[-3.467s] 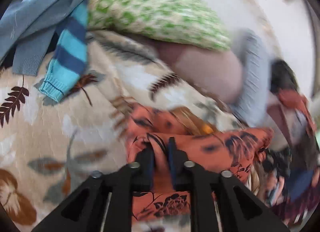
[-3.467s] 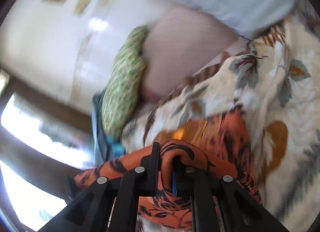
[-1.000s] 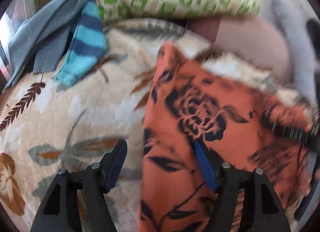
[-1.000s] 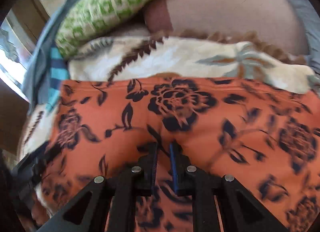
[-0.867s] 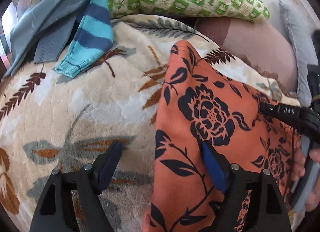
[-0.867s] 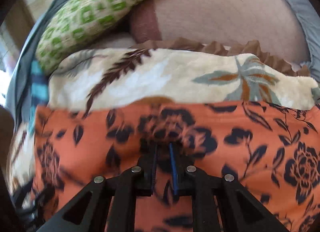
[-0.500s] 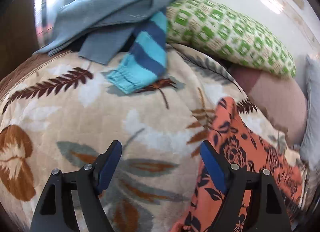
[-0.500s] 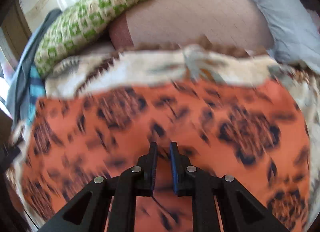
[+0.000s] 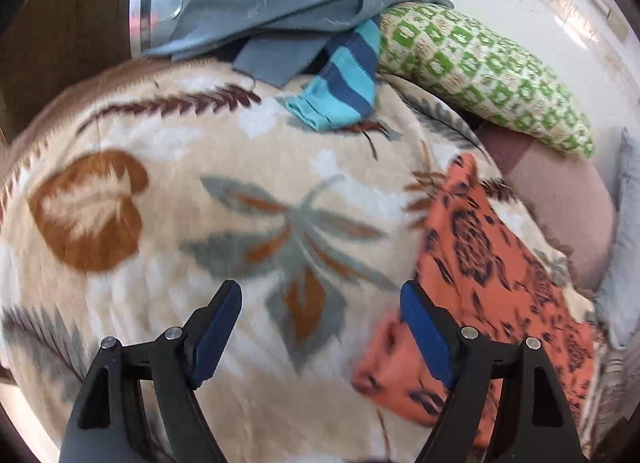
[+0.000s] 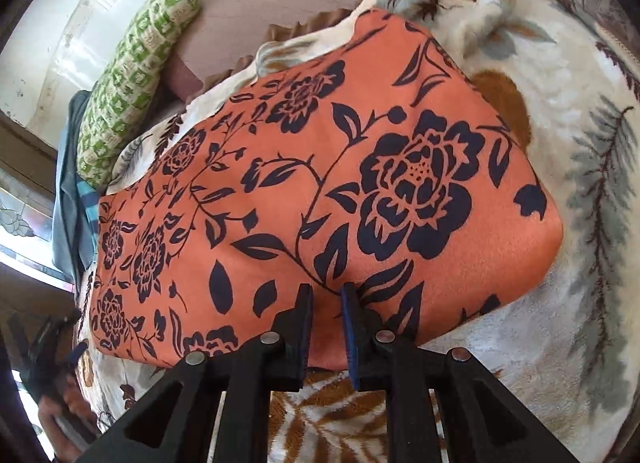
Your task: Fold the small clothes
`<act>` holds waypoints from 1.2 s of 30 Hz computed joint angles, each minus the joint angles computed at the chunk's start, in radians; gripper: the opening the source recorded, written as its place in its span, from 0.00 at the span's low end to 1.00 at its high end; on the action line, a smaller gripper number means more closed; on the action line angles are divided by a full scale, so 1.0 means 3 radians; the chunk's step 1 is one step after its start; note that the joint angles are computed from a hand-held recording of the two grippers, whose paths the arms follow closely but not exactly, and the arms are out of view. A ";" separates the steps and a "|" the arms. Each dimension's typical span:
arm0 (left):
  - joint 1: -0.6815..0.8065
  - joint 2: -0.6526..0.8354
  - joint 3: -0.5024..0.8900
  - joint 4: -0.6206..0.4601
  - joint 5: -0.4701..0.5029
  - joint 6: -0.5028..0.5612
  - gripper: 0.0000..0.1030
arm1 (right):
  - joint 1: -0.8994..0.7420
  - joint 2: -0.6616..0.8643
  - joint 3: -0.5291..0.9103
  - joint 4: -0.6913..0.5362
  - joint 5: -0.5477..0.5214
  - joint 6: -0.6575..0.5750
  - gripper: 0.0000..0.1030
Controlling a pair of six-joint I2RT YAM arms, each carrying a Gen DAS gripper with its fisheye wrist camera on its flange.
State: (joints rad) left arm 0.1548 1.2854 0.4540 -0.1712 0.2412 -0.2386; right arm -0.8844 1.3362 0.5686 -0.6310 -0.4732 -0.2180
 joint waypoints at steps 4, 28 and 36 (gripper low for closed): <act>-0.0386 -0.0647 -0.0404 -0.0242 -0.0087 -0.0004 0.80 | 0.0124 -0.0068 -0.0049 0.0091 0.0118 0.0101 0.17; -0.1963 0.0294 0.0013 -0.0023 -0.0469 -0.1335 0.81 | -0.0156 0.0462 0.0498 -0.0359 0.0092 -0.0671 0.23; -0.1990 -0.0365 -0.0116 -0.0485 -0.0180 -0.1030 0.81 | -0.0715 0.0102 0.0502 -0.0474 -0.0286 -0.1130 0.23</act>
State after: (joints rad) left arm -0.4422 1.1758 0.4191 -0.3167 0.1871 -0.5475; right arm -1.0989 1.3669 0.7191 -0.7733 -0.5589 -0.5569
